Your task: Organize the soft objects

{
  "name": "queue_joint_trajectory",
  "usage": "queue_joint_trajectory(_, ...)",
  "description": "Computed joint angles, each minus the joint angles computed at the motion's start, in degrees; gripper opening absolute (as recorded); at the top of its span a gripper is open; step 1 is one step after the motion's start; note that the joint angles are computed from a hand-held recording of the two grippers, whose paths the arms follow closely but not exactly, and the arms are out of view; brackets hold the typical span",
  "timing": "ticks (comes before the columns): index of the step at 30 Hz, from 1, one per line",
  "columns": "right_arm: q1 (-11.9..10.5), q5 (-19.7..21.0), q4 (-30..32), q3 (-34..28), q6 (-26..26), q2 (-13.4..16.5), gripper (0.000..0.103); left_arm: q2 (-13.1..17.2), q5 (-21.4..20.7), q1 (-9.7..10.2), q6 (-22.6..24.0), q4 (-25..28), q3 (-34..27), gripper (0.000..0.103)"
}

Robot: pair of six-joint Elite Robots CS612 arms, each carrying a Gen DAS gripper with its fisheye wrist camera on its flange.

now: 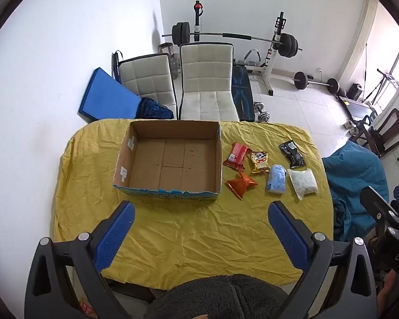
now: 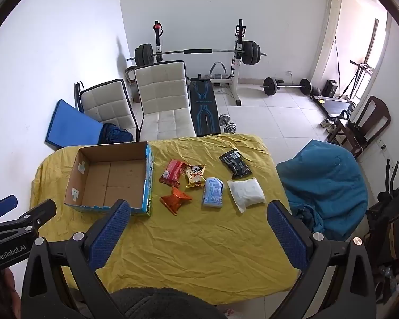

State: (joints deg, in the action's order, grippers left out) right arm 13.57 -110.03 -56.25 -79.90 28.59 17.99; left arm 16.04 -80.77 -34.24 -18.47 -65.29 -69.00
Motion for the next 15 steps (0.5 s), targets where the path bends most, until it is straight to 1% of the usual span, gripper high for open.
queue_joint_trajectory(3,0.2,-0.4,-0.5,0.4,0.1,-0.1,0.103,0.0,-0.8,0.14,0.3,0.0,0.1,0.103)
queue_joint_trajectory(4,-0.1,1.1,-1.4,-0.4,0.6,0.4,0.103,0.0,-1.0,0.17,0.4,0.0,0.1,0.103)
queue_joint_trajectory(5,-0.1,1.3,-1.5,-0.4,0.7,0.4,0.103,0.2,1.3,-0.31,0.2,0.0,-0.2,0.103)
queue_joint_trajectory(8,-0.3,1.6,-1.3,-0.1,0.7,0.3,0.103,0.4,1.0,0.09,0.4,0.3,-0.3,0.103)
queue_joint_trajectory(12,-0.3,1.4,-1.2,-0.7,0.5,0.8,0.103,1.0,1.6,-0.10,0.4,1.0,-1.5,0.103)
queue_joint_trajectory(13,0.2,0.7,-1.4,0.1,0.3,0.6,0.103,1.1,1.5,-0.10,0.4,1.0,-1.6,0.103)
queue_joint_trajectory(15,0.3,0.4,-1.3,0.0,0.1,0.6,0.103,0.6,1.2,0.18,0.6,1.1,-0.9,0.103)
